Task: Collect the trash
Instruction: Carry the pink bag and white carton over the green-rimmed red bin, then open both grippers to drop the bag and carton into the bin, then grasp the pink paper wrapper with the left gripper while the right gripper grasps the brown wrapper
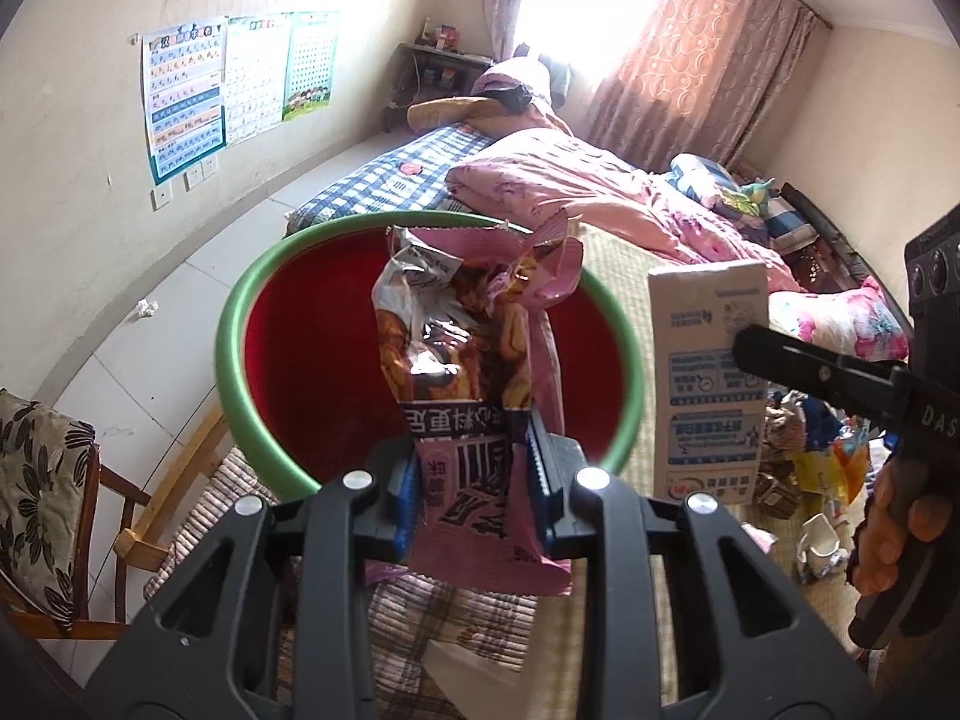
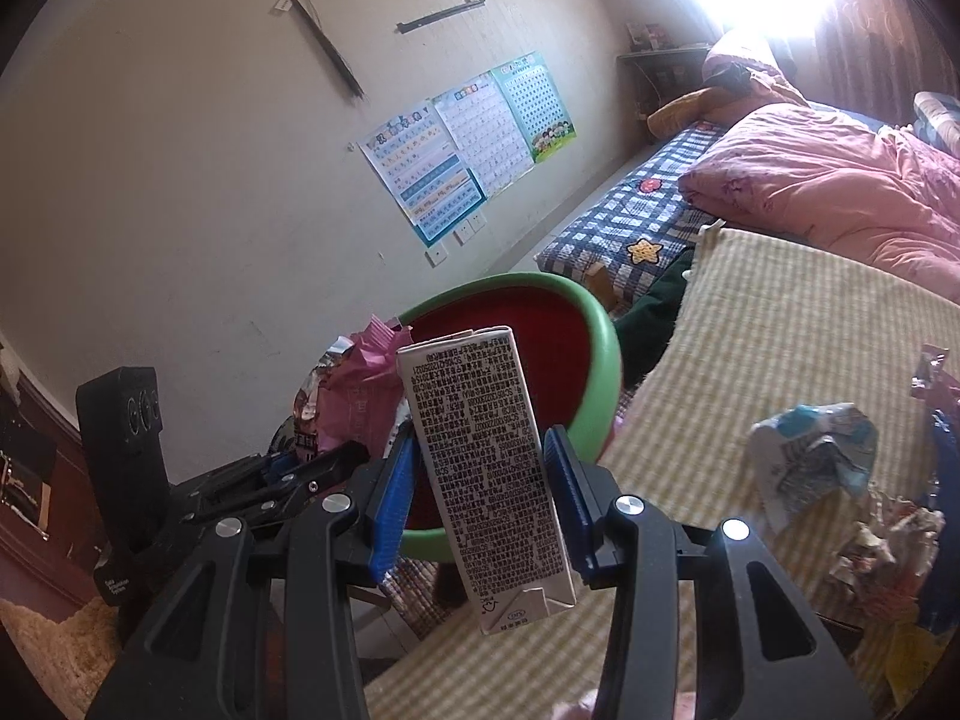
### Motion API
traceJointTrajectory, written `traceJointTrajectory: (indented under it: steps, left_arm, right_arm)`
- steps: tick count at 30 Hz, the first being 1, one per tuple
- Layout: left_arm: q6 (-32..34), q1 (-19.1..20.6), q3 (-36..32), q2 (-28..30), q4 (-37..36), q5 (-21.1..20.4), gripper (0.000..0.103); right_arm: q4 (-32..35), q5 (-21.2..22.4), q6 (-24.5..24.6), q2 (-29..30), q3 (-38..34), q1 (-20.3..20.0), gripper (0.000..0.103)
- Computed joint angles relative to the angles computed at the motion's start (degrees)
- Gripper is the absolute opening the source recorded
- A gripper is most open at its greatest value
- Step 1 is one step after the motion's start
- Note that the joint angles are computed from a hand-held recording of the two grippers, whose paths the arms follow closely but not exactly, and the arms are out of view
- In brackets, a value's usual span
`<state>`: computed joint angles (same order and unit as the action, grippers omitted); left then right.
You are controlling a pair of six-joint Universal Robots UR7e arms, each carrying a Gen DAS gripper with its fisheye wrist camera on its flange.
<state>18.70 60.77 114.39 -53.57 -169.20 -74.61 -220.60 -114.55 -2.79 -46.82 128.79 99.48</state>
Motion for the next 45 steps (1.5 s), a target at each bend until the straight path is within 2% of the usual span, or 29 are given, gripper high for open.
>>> traceJointTrajectory:
  steps: [3, 6, 9, 10, 20, 29, 40, 45]
  left_arm:
    - [0.9, 0.6, -1.1, 0.4, 1.1, 0.3, 0.030]
    - [1.9, 1.4, -2.0, 0.8, 0.9, 0.2, 0.041]
    - [2.3, 2.1, -2.9, 1.1, 0.7, -0.1, 0.057]
    - [2.4, 2.3, -3.1, 1.2, 0.6, -0.4, 0.059]
    - [2.5, 2.7, -3.4, 1.3, -0.4, -2.3, 0.062]
    - [0.9, 0.6, -0.7, 0.7, -2.0, -4.6, 0.069]
    - [0.8, -3.3, 5.0, 0.4, 4.6, -9.8, 0.077]
    - [-1.3, -5.4, 7.9, 0.6, 5.9, -10.4, 0.080]
  right_arm:
    - [1.4, 0.6, 0.6, 0.9, -2.0, -0.4, 0.045]
    - [2.1, 1.6, 2.2, 1.5, -3.3, -0.9, 0.056]
    - [2.0, 0.7, 2.9, 1.9, -4.1, -0.6, 0.061]
    - [1.7, 0.5, 3.0, 2.0, -4.3, -0.5, 0.065]
    - [-1.2, -2.4, 3.8, 1.4, -3.0, 1.0, 0.066]
    - [-8.7, -11.2, 3.3, -0.8, 2.4, 2.7, 0.076]
    - [-16.5, -19.2, 4.6, -3.9, 12.2, 2.5, 0.088]
    - [-18.0, -18.8, 6.1, -4.2, 16.5, 1.3, 0.088]
